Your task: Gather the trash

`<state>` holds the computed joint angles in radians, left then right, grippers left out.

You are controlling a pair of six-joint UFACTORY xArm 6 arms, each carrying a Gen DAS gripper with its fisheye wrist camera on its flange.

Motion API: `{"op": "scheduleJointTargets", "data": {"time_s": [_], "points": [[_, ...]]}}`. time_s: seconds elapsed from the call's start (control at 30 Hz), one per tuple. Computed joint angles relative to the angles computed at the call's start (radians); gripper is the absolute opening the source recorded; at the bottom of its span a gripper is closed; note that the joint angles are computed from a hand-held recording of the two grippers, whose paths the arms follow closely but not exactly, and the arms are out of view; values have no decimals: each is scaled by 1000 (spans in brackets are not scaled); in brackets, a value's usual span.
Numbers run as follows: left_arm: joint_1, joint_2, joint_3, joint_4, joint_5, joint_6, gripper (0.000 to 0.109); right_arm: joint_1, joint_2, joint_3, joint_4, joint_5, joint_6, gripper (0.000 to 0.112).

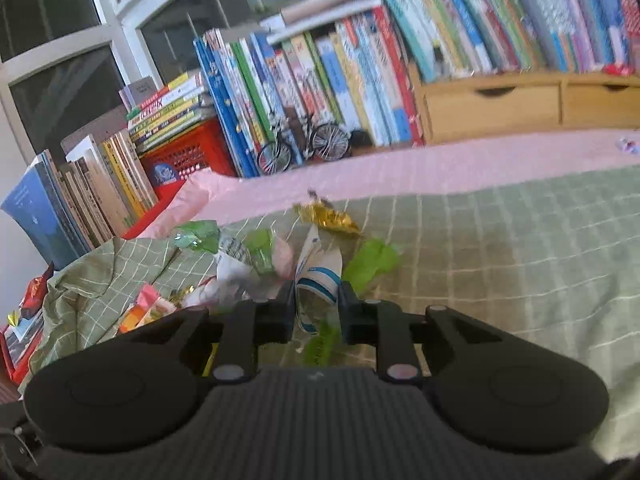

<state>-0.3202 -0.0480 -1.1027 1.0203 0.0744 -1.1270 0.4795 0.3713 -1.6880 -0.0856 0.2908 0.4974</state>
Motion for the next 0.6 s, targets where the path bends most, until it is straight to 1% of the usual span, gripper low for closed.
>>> {"op": "scheduleJointTargets", "data": {"time_s": [0.07,0.1,0.17,0.2,0.23,0.3,0.33,0.37,0.47,0.5,0.53,0.6], "points": [[5,-26,22,13,-8,-19,17,-12,-57,74,-74,-29,66,25],[8,-39,30,46,-12,-54,20,-18,-87,110,-114,-41,103,25],[9,-61,44,102,-7,-111,37,-33,-156,198,-217,-65,198,25],[7,-67,49,105,-1,-113,49,-40,-188,234,-263,-69,241,25],[5,-72,55,105,7,-111,51,-45,-219,270,-303,-70,278,25],[-6,-72,68,23,29,-39,52,-55,-285,347,-384,-68,353,25],[-9,-70,74,-28,33,-1,54,-59,-314,378,-425,-60,387,26],[-11,-61,70,-48,37,9,55,-64,-346,413,-492,-47,444,27],[-14,-35,39,48,78,-92,66,-69,-415,482,-636,1,562,27],[-17,-22,25,80,92,-116,72,-71,-436,505,-663,18,593,28],[-20,-9,12,102,101,-132,77,-73,-454,528,-670,29,612,28],[-27,18,-12,116,114,-134,78,-80,-482,570,-656,38,627,28]]}}
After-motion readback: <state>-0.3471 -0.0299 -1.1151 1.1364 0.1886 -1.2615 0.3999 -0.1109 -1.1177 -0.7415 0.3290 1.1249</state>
